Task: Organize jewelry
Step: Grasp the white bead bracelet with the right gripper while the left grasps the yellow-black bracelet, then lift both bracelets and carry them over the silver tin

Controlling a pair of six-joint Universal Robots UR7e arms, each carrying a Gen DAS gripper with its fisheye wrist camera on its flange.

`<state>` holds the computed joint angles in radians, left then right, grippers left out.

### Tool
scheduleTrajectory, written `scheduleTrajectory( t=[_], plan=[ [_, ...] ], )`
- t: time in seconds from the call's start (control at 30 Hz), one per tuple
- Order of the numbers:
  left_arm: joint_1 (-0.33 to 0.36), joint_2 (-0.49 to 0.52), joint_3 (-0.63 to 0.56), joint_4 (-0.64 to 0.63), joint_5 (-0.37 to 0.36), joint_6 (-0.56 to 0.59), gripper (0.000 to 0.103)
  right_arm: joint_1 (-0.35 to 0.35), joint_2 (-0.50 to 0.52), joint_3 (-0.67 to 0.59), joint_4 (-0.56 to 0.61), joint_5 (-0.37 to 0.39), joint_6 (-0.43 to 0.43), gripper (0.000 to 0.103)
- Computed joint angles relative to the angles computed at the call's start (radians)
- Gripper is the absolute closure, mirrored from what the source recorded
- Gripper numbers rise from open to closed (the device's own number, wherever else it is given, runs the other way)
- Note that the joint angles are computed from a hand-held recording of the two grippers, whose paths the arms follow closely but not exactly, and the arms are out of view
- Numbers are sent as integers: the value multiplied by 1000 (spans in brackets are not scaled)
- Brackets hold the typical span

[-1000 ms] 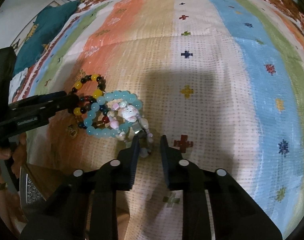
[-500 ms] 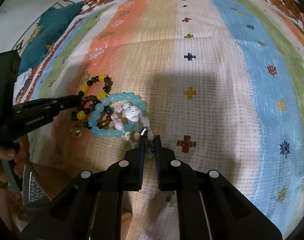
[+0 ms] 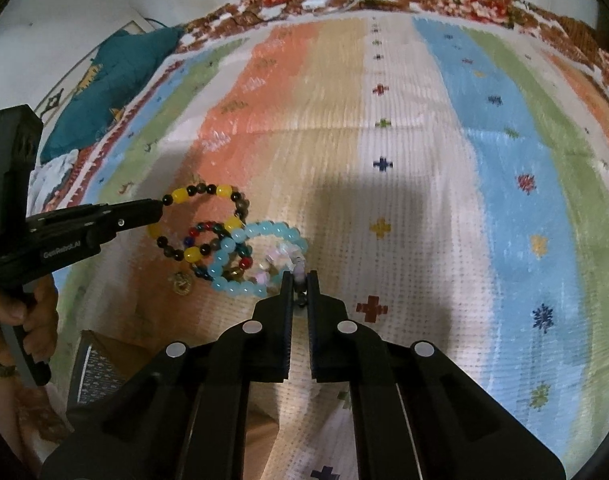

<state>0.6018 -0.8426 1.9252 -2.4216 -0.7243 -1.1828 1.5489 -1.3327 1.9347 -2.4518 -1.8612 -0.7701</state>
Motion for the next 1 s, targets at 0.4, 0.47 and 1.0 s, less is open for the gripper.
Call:
scheduleTrajectory(
  t=[0.4,0.47,1.0],
  plan=[
    [-53,-22,14,0,39,-17,94,4,-50,23,-1,54,-23,96],
    [-61,-25,15,7,46,-23,94,5,-58,29,-1,59,-27,96],
    [-144,-54,31,62,85,-100,94,15,-135,74,-1,101,-57,96]
  ],
)
